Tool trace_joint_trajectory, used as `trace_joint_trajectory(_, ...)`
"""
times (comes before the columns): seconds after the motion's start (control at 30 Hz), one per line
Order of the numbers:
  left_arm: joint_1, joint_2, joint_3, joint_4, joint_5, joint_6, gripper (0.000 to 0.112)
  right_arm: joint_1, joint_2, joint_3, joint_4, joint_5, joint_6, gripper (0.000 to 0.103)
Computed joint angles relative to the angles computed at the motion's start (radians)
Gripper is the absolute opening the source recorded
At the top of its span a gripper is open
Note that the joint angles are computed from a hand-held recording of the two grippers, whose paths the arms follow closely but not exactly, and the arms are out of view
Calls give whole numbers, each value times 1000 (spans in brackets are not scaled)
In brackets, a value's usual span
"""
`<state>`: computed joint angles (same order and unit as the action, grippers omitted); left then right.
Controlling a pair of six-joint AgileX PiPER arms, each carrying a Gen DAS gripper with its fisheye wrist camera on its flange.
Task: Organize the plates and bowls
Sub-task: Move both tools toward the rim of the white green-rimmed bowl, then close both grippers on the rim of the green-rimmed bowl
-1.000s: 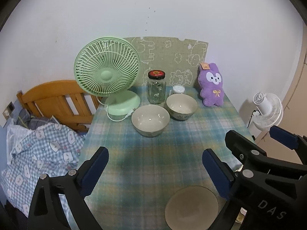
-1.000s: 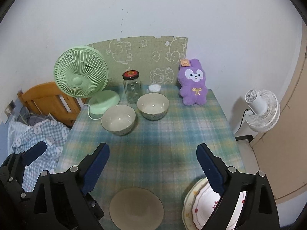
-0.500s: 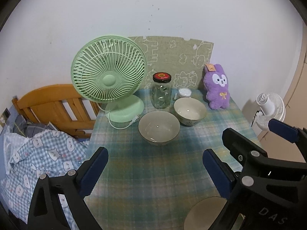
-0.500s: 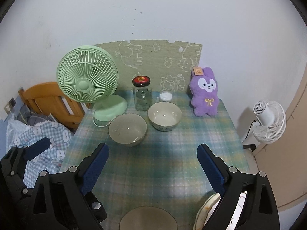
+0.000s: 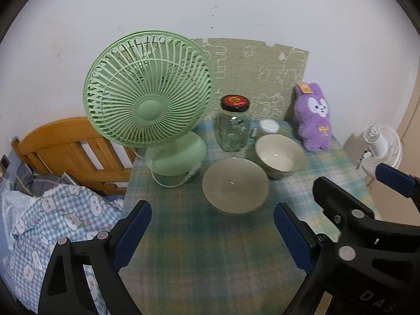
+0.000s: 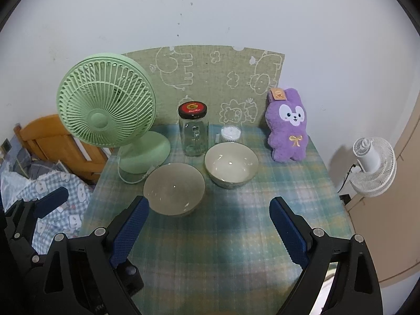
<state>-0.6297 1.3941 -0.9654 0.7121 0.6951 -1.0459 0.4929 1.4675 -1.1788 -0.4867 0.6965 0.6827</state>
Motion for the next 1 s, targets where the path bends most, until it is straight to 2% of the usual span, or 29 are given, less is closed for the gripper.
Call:
trace_joint_trajectory(0.07,25,18,-2,6,-25,10,95,-3,25,-6,-12,-17,17,95)
trace_joint_trajectory(0.27,122,95,-28,-101,-126,142,91,-30,127,-57,-9,-52,28,94)
trace_joint_trajectory(0.47,190,178,-44,-170,-229,220,90,-51,222,-95,-31,-95,54,89)
trace_joint_trajectory(0.57,214,227,-53,-165,-275,232,76,-63,274,-115,-36,-116,63,84)
trace_joint_trajectory(0.67,233,284,-79,-200,-290,264,72,-76,325,-136,-39,-135,63,83)
trace_joint_trajectory(0.77,246,334,-93,-204,-307,261,67,-86,373,-151,-46,-159,64,73)
trace_joint_trajectory(0.9,256,385,-109,-201,-328,246,65,-106,427,-181,1,-172,24,72)
trace_joint_trajectory(1.0,273,417,-128,-289,-341,338,54,-111,467,-206,-8,-175,32,69)
